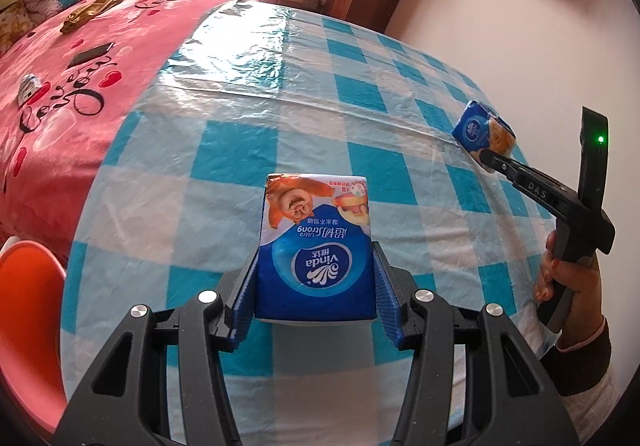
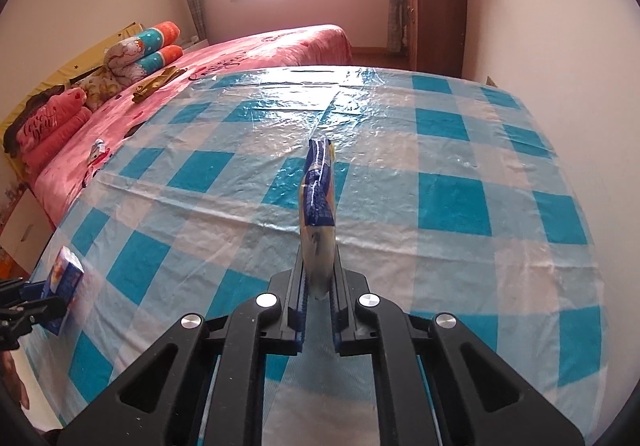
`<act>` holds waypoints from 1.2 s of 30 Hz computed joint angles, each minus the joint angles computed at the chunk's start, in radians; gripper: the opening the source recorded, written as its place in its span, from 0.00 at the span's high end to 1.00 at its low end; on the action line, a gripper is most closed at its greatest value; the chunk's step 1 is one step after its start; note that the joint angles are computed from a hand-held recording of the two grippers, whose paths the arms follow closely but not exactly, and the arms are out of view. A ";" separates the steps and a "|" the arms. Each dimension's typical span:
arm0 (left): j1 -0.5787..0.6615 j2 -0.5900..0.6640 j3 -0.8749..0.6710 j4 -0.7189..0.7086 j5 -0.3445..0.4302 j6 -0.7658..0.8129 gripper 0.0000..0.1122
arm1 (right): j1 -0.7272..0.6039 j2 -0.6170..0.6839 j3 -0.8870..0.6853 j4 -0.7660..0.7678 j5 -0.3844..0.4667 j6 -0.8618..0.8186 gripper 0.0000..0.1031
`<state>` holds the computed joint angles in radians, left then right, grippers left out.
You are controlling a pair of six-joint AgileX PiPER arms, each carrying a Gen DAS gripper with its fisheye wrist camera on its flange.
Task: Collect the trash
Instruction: 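Carry the Vinda pack and milk-print pack over the orange bucket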
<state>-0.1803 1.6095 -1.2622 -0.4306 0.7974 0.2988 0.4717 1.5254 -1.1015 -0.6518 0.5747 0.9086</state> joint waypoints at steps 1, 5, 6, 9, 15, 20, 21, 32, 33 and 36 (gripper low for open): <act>0.008 -0.007 0.008 -0.006 0.001 0.008 0.53 | 0.005 -0.003 0.004 -0.003 0.005 0.005 0.91; 0.032 -0.039 0.042 -0.022 -0.004 0.031 0.53 | 0.044 -0.021 0.020 -0.044 0.036 0.061 0.91; 0.042 -0.047 0.051 -0.028 -0.004 0.038 0.53 | 0.056 -0.024 0.020 -0.053 0.048 0.070 0.91; 0.060 -0.068 0.069 -0.036 -0.004 0.049 0.53 | 0.093 -0.035 0.021 -0.087 0.079 0.106 0.91; 0.117 -0.109 0.106 -0.060 -0.003 0.083 0.53 | 0.176 -0.035 -0.005 -0.138 0.147 0.147 0.91; 0.184 -0.149 0.141 -0.085 0.008 0.121 0.53 | 0.242 -0.010 -0.044 -0.145 0.175 0.145 0.91; 0.202 -0.157 0.148 -0.091 0.011 0.131 0.53 | 0.255 -0.005 -0.052 -0.148 0.183 0.146 0.91; 0.360 -0.218 0.199 -0.112 0.039 0.189 0.53 | 0.356 0.076 -0.179 -0.093 0.196 0.069 0.91; 0.378 -0.222 0.203 -0.110 0.041 0.194 0.53 | 0.364 0.086 -0.196 -0.080 0.194 0.055 0.91; 0.424 -0.232 0.213 -0.108 0.045 0.207 0.53 | 0.381 0.117 -0.239 -0.051 0.187 0.016 0.91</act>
